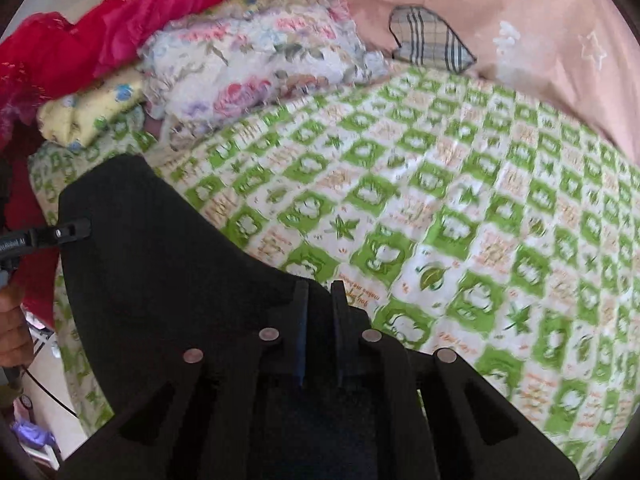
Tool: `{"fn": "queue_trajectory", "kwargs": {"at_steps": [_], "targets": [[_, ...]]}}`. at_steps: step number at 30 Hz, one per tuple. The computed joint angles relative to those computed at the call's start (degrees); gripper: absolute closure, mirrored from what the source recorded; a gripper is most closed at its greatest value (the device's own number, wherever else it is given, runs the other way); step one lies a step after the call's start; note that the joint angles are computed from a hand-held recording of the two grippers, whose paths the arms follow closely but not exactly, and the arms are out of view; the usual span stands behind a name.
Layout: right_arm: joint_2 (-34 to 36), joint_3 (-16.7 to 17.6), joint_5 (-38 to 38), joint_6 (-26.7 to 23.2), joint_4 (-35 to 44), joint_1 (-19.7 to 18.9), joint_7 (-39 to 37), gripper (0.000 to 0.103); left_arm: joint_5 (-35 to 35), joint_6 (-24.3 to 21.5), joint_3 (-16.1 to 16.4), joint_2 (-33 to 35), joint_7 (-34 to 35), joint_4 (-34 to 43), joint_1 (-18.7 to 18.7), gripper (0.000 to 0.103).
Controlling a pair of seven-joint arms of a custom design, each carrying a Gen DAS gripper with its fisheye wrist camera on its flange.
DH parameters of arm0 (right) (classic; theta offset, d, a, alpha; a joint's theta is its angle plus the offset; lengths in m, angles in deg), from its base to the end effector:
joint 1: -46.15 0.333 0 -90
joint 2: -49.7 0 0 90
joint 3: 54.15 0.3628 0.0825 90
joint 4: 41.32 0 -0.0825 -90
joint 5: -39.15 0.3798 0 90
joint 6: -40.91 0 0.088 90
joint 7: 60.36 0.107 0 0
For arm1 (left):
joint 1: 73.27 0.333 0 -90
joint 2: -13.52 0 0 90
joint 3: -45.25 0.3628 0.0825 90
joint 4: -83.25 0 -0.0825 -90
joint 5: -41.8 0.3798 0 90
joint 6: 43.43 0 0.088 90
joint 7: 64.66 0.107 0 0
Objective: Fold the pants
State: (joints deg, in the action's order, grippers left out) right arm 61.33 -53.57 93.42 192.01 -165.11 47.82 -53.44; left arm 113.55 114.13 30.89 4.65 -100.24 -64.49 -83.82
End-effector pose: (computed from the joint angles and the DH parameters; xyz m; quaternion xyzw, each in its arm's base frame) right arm 0.5858 0.0022 0.3724 -0.8657 0.4013 -0.0988 0.2825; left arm 0.3777 -0.2183 0.3774 -0.8376 0.4241 -0.2660 0.2187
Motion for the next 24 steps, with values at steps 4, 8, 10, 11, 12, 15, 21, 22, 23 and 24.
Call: {"fn": "queue_trajectory", "kwargs": {"at_steps": [4,8,10,11,12,15,21,22,23,24], "targets": [[-0.1,-0.5,-1.4,1.1,-0.3,0.1,4.4,0.082,-11.2,-7.2,-0.8,1.6,12.2,1.6,-2.5,0.067],[-5.3,-1.6,3.3,-2.2,-2.6,-2.3,1.5,0.077,-12.6,-12.8,-2.5,-2.4,13.1,1.5,-4.1,0.051],[-8.1,-3.3,4.9,-5.2,-4.1,-3.7,0.5,0.074,-12.5,-14.8,-3.5,-3.9,14.2,2.4,-5.1,0.050],[-9.6,-4.3,5.3,-6.5,-5.0,-4.5,0.2,0.073,-12.3,-14.8,-3.7,-4.2,15.0,3.0,-5.5,0.049],[-11.1,-5.3,5.4,-7.2,-6.0,-5.2,0.2,0.072,-11.7,-14.1,-3.9,-3.6,16.0,4.2,-5.7,0.049],[-14.5,-8.3,4.7,-9.6,-8.6,-7.7,1.3,0.072,-9.0,-11.1,-4.1,0.8,19.8,9.7,-6.5,0.047],[-19.6,-12.7,3.3,-9.0,-13.0,-12.8,3.5,0.072,-9.6,-4.6,-3.9,12.8,31.8,22.4,-9.9,0.042],[-20.3,-13.3,3.2,-8.8,-13.5,-13.5,3.8,0.072,-10.2,-4.1,-3.8,14.5,33.7,24.4,-10.8,0.042],[-21.0,-14.2,3.0,-8.9,-13.9,-14.6,4.2,0.072,-11.2,-3.2,-3.6,16.3,36.4,26.3,-11.5,0.041],[-21.4,-14.5,2.9,-8.7,-14.2,-15.2,4.7,0.072,-13.2,-2.4,-3.7,18.6,40.6,28.7,-12.2,0.041]]}}
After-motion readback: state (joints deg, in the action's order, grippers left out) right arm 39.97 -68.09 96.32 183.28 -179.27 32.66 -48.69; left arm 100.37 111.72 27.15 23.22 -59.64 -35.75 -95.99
